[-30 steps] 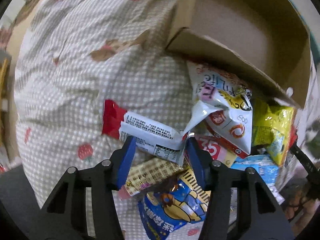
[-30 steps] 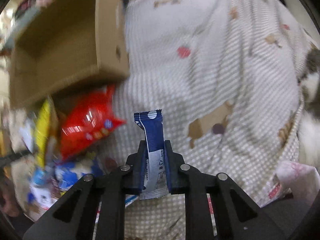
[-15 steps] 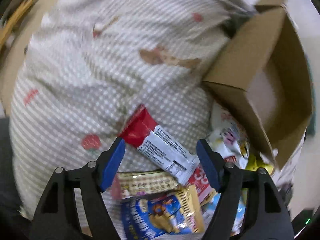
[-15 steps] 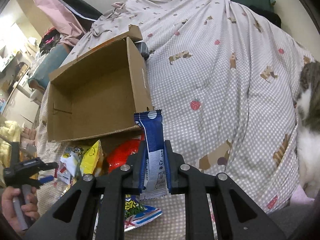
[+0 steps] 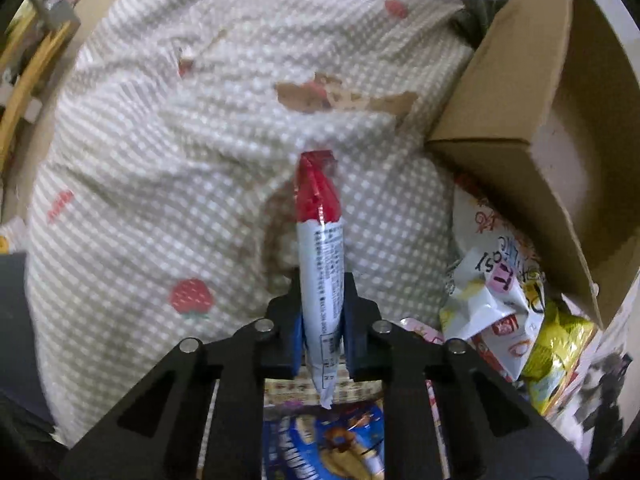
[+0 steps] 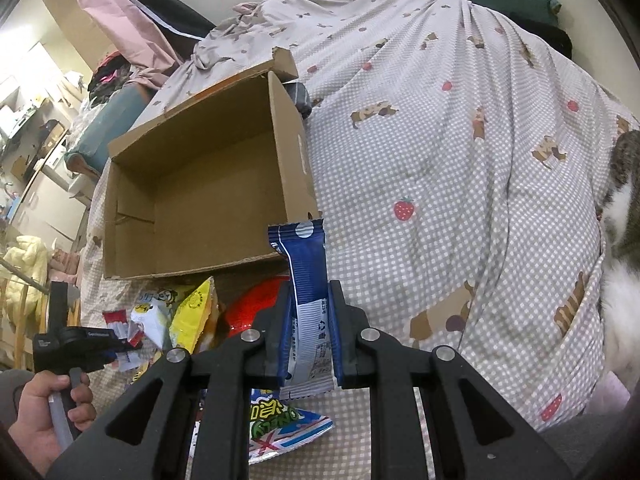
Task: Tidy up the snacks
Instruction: 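Carry both sticks over the cardboard box and open both grippers to drop them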
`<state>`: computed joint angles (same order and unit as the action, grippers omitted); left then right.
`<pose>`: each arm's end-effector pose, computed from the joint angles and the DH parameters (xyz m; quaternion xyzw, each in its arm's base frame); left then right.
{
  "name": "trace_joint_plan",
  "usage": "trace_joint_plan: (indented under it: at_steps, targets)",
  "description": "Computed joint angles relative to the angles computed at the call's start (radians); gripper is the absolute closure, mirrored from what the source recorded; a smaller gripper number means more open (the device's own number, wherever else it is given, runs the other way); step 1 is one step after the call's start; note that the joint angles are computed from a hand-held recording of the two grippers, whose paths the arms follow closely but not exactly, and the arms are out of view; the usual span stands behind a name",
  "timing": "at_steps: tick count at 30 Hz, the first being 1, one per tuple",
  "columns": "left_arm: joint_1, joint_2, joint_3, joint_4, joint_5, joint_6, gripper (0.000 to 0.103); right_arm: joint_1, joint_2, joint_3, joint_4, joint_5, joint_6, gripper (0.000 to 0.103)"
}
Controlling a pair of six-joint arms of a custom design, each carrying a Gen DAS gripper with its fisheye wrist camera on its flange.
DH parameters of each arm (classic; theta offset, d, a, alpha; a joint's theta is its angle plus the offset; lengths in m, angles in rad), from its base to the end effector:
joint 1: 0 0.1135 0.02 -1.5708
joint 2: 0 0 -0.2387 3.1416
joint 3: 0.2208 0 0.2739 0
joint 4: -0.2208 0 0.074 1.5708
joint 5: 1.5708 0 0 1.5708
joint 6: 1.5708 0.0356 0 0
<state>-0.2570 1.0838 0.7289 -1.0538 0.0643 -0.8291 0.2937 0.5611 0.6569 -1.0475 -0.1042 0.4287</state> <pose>0.1903 -0.0524 0.1797 -0.2786 0.9565 -0.0692 0.0527 0.1345 0.0446 0.2367 0.0483 0.9501 0.1539 0.2671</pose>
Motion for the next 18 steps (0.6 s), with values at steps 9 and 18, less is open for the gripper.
trace_joint_plan:
  at_steps: [9, 18]
  targets:
    - [-0.149, -0.099, 0.219, -0.191, -0.192, 0.075, 0.091, -0.001, -0.048, 0.008, 0.015, -0.046, -0.004, 0.086]
    - [-0.422, -0.039, 0.325, -0.21, -0.377, -0.038, 0.091, 0.084, -0.026, 0.031, 0.06, -0.028, 0.016, 0.086]
